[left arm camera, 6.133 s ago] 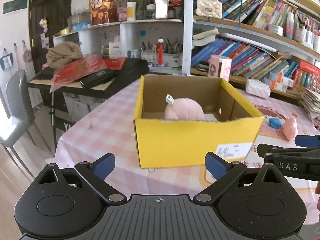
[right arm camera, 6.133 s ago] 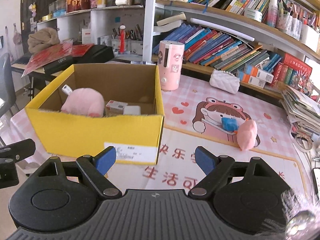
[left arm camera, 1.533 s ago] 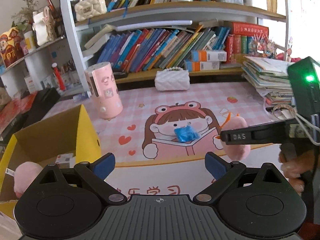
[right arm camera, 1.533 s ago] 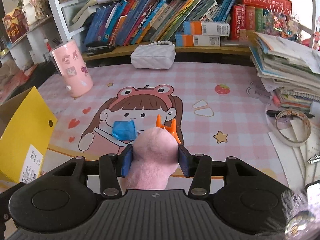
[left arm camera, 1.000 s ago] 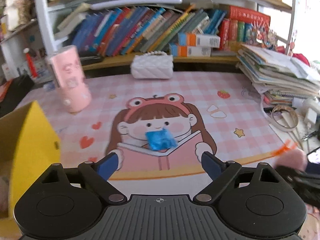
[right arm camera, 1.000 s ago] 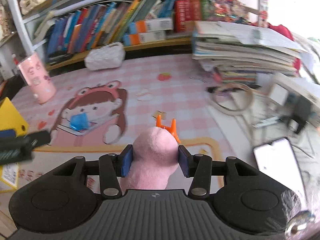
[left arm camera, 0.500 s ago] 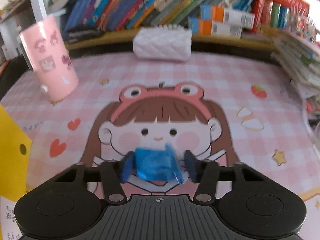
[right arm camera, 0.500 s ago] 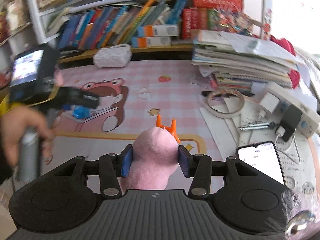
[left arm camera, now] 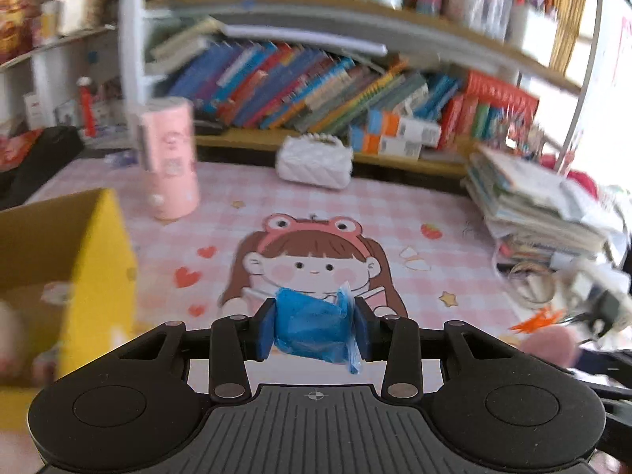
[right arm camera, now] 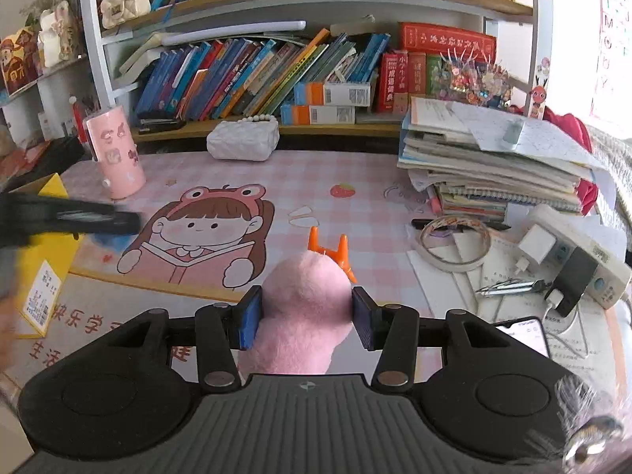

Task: Organize objects
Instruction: 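Grasp the pink horned plush with the right tool while the left tool grasps the blue cloth, then carry the pink plush and blue cloth over the yellow box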

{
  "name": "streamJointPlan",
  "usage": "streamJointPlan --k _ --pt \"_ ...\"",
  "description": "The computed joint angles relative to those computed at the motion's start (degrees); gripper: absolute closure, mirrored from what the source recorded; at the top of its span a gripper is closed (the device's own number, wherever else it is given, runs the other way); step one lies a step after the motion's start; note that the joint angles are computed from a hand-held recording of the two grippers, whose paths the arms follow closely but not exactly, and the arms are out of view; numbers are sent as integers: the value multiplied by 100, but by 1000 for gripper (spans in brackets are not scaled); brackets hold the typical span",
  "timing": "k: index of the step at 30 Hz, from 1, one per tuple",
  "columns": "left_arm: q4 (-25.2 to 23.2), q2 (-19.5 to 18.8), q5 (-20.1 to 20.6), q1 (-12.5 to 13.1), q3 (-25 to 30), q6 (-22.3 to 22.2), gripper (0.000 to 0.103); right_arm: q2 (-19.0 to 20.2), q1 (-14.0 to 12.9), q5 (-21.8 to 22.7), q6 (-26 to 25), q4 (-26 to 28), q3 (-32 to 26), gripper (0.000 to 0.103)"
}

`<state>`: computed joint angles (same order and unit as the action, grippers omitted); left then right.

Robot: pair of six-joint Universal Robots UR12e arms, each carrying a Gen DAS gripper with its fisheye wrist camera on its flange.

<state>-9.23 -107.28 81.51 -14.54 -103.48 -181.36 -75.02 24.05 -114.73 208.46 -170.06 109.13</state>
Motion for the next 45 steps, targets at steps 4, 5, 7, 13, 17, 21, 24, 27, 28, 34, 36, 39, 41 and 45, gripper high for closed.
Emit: streamJointPlan --k 4,5,7,13,17,21,24,27,28,34,36,39,41,45 --pt "118 310 127 116 -306 -191 66 19 37 225 89 129 -56 58" --pt "123 367 150 132 -366 -224 66 28 53 273 93 151 -82 58" --pt "143 477 176 167 -496 -310 66 41 88 350 87 175 -119 58" --pt "288 672 76 236 -765 -456 66 50 263 401 -184 93 -158 58" --pt "504 789 44 262 -913 -553 66 -18 339 290 -106 163 -106 58" --pt "555 903 102 284 -1026 -596 66 -67 370 286 46 201 -58 58" --pt "472 968 121 315 -1068 -590 66 -52 413 312 30 162 -70 58" --pt "454 1022 126 360 -1127 -550 67 -28 459 365 12 179 -103 58" --pt "454 1038 118 385 -1152 -538 67 -19 479 374 24 205 -116 58" --pt "451 1120 2 582 -1292 -671 67 34 599 281 99 388 -221 58" --pt "495 1124 -87 654 -1318 -713 67 55 634 218 97 421 -262 58" --pt "619 1162 -361 746 -1403 -467 67 101 695 188 95 525 -352 58" --pt "645 1228 -569 815 -1490 -197 67 150 753 144 83 566 -431 58" --pt "680 1354 -934 1051 -1625 62 67 248 945 40 152 697 -600 58"
